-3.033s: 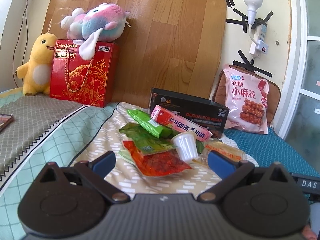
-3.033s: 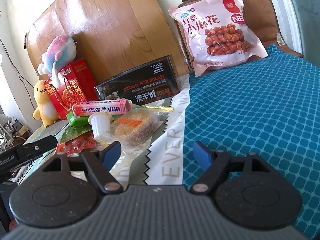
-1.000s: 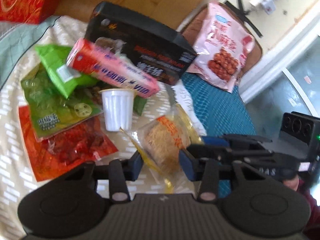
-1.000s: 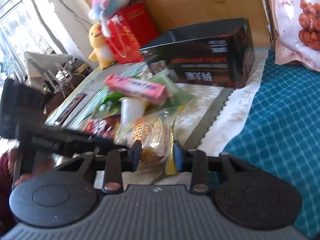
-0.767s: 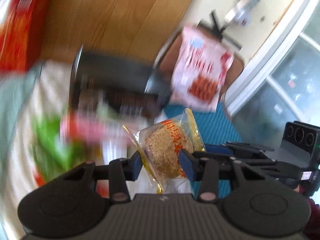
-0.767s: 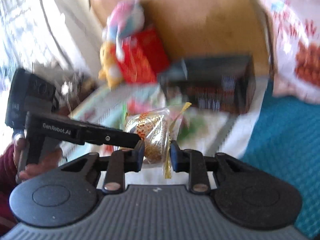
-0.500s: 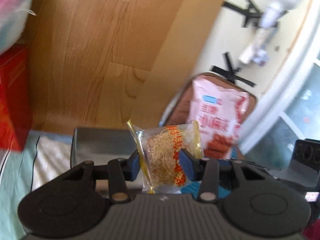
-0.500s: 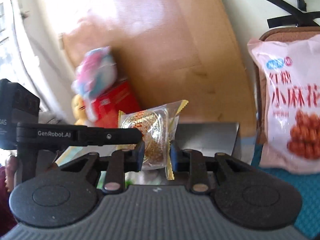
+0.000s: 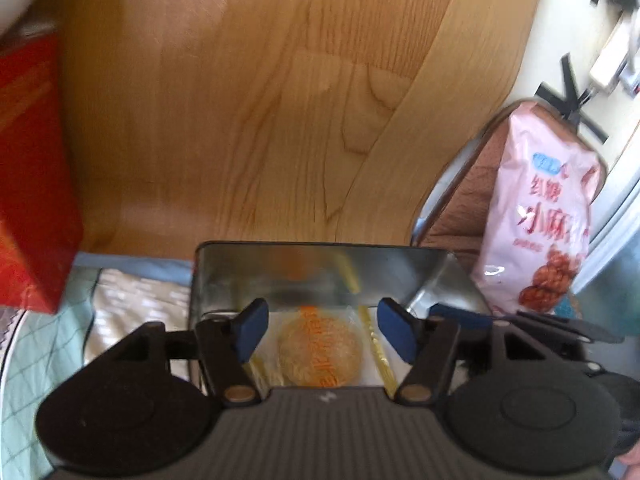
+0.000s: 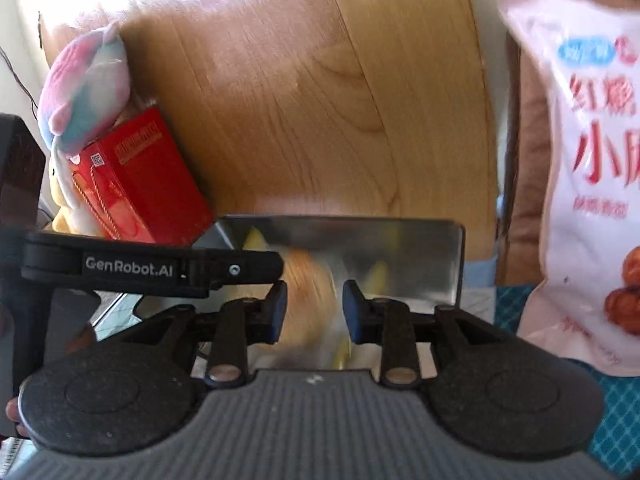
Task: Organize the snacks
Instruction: 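Lower the pastry packet into the black tin box and open the right tool, then grasp the white plastic cup with the right tool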
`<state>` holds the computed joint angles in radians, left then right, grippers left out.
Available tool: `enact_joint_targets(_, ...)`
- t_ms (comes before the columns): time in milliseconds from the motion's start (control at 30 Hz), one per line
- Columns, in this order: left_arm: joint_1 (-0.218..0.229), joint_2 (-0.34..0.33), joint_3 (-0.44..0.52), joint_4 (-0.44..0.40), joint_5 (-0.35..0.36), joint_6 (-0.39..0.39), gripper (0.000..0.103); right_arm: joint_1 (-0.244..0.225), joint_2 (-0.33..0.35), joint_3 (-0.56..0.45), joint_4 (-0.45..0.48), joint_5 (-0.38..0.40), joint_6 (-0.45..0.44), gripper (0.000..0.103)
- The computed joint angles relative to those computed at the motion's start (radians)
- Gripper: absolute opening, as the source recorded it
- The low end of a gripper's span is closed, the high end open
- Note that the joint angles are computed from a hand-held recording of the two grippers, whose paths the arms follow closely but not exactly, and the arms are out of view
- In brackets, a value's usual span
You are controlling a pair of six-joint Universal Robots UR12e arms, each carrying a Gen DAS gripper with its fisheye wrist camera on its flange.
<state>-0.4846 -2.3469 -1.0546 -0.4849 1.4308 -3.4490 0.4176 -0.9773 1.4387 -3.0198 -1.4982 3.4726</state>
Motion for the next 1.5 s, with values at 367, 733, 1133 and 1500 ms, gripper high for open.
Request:
enact_joint_targets(367, -0.026, 0.232, -0.442, 0.296, 0.110, 0.046, 0.075, 0.033, -0.071, 0.196, -0.140, 0.142, 0.064, 0.036)
enact_joint_targets(733, -0.111, 0.310, -0.638, 0.442, 0.175, 0.152, 0.051, 0.076, -0.206, 0.440, -0.268, 0.119, 0.250, 0.039)
enact_joint_targets(1133, -0.072, 0.447, -0.862, 0.552, 0.014, -0.007, 0.071, 0.116, -0.254, 0.564, -0.463, 0.138, 0.159, 0.045)
enact_joint_targets(1500, -0.009, 0.391, -0.787, 0.385, -0.382, -0.058, 0.068, 0.147, -0.222, 0.474, -0.226, 0.195, -0.172, 0.046)
